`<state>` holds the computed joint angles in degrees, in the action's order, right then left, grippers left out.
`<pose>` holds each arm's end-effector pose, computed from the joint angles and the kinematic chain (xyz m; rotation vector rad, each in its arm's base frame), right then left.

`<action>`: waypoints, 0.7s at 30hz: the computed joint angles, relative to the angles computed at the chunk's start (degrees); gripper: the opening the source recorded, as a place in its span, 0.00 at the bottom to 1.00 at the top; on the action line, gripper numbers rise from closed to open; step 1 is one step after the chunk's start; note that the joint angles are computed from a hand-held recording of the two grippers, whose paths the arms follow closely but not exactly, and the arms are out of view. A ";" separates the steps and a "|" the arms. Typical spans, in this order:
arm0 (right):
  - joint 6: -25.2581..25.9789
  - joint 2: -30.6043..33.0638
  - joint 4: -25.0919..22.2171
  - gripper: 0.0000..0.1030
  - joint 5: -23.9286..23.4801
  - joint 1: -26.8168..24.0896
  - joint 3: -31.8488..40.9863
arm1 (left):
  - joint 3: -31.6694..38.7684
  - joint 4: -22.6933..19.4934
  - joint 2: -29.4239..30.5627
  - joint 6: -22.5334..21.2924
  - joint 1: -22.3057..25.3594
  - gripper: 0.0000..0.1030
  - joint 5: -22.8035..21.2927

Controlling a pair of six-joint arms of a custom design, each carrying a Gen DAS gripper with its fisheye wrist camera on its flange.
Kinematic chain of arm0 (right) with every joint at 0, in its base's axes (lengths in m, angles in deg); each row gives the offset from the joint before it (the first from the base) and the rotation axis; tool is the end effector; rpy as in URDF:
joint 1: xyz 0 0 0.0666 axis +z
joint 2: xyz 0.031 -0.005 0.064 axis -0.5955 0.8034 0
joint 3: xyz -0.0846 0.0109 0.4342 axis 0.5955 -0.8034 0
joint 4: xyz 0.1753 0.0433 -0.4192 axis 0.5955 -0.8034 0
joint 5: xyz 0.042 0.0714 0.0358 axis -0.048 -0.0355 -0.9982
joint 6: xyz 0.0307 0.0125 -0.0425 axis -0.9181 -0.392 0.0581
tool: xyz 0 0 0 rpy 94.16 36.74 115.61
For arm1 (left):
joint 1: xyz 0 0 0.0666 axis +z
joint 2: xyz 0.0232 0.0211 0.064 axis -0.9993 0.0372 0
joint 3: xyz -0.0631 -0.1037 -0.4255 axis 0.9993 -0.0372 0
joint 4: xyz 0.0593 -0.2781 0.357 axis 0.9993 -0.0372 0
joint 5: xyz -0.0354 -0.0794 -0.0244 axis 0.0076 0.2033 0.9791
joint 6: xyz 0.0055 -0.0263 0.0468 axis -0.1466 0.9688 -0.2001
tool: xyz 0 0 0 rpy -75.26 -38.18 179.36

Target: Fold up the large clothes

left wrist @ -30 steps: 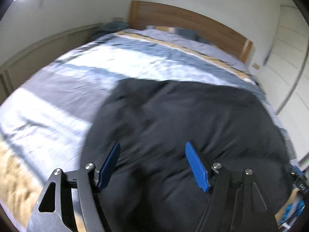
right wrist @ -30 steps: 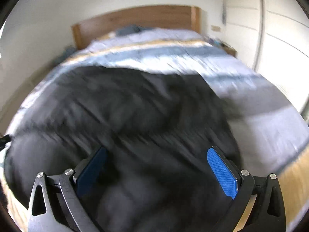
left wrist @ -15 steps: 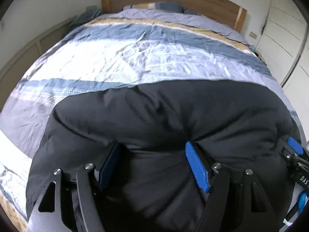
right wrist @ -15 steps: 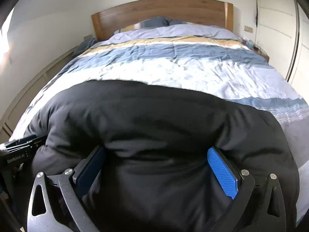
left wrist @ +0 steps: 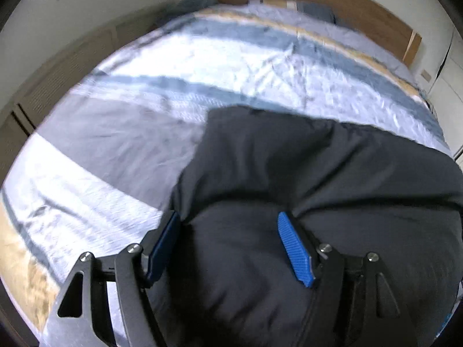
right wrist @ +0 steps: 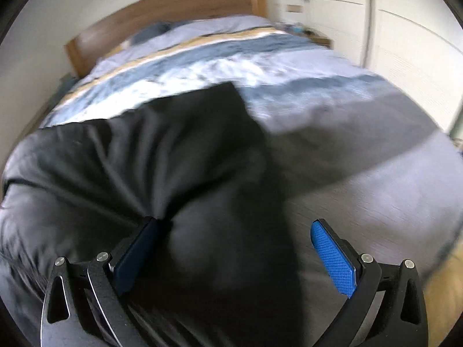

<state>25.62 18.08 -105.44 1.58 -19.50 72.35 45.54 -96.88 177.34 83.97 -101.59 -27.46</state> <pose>0.5750 0.1661 0.3645 0.3474 2.4528 0.0046 0.5961 -0.1352 0.4340 -0.4812 2.5106 0.0960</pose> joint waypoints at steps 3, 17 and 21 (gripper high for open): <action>0.35 -3.65 -0.58 1.00 5.80 1.50 -2.29 | -6.12 6.06 -6.03 0.17 -1.85 0.67 -0.80; 6.99 -5.43 10.00 0.99 1.88 10.80 -8.38 | -17.33 13.36 -11.51 -1.82 -7.62 0.67 -4.45; 8.07 -6.96 9.46 0.99 4.73 9.36 -10.31 | -19.03 16.93 -11.67 -3.05 -8.20 0.68 -5.94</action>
<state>33.69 11.13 -95.98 6.31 -10.13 62.04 26.51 -79.95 165.67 80.92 -109.79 -33.39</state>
